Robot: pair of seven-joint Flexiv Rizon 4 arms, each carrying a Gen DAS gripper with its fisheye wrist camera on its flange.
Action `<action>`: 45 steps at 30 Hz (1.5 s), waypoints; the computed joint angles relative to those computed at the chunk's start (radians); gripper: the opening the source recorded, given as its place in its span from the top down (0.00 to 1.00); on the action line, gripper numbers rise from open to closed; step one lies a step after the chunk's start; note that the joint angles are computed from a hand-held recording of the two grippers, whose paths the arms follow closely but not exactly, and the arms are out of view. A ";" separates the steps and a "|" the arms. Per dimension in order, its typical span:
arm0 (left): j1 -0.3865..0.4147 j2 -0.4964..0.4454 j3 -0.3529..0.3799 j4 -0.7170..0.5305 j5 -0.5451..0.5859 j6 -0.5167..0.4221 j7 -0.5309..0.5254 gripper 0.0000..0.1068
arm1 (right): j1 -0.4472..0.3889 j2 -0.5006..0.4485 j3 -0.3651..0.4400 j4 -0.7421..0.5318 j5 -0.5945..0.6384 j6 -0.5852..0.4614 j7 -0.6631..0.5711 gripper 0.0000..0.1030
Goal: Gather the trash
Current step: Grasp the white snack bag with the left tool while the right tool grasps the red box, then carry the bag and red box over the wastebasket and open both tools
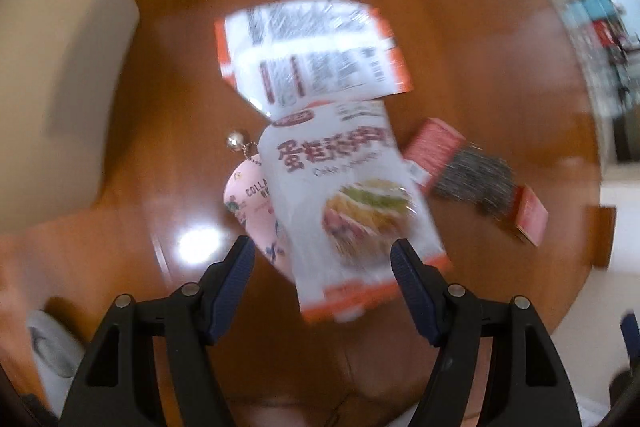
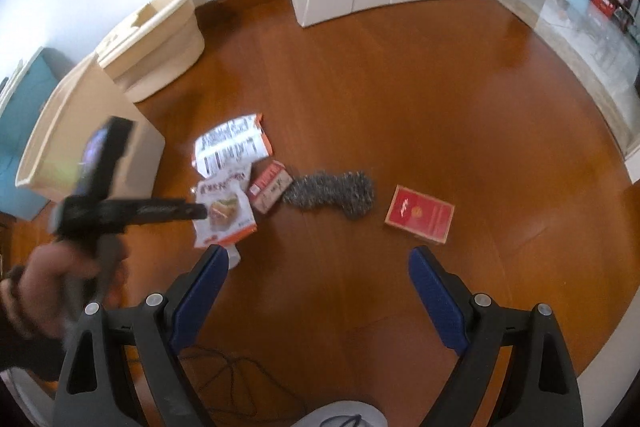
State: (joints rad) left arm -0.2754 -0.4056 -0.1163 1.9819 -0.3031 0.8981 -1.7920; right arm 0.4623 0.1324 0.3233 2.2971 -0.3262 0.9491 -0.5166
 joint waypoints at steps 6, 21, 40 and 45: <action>0.003 -0.045 -0.024 0.018 -0.027 0.068 0.034 0.35 | -0.044 -0.042 -0.031 0.041 -0.084 0.112 0.040 0.10; 0.027 0.020 -0.117 0.112 -0.226 0.209 0.258 0.95 | -0.152 -0.074 -0.076 0.181 -0.199 0.311 0.335 0.10; 0.038 0.320 0.057 0.130 0.074 0.267 0.161 0.95 | 0.105 -0.549 -0.223 -0.272 -0.412 0.197 0.361 0.22; 0.052 0.324 0.049 0.150 0.006 0.284 0.194 0.95 | 0.126 -0.646 -0.198 -0.365 -0.321 0.116 0.238 0.30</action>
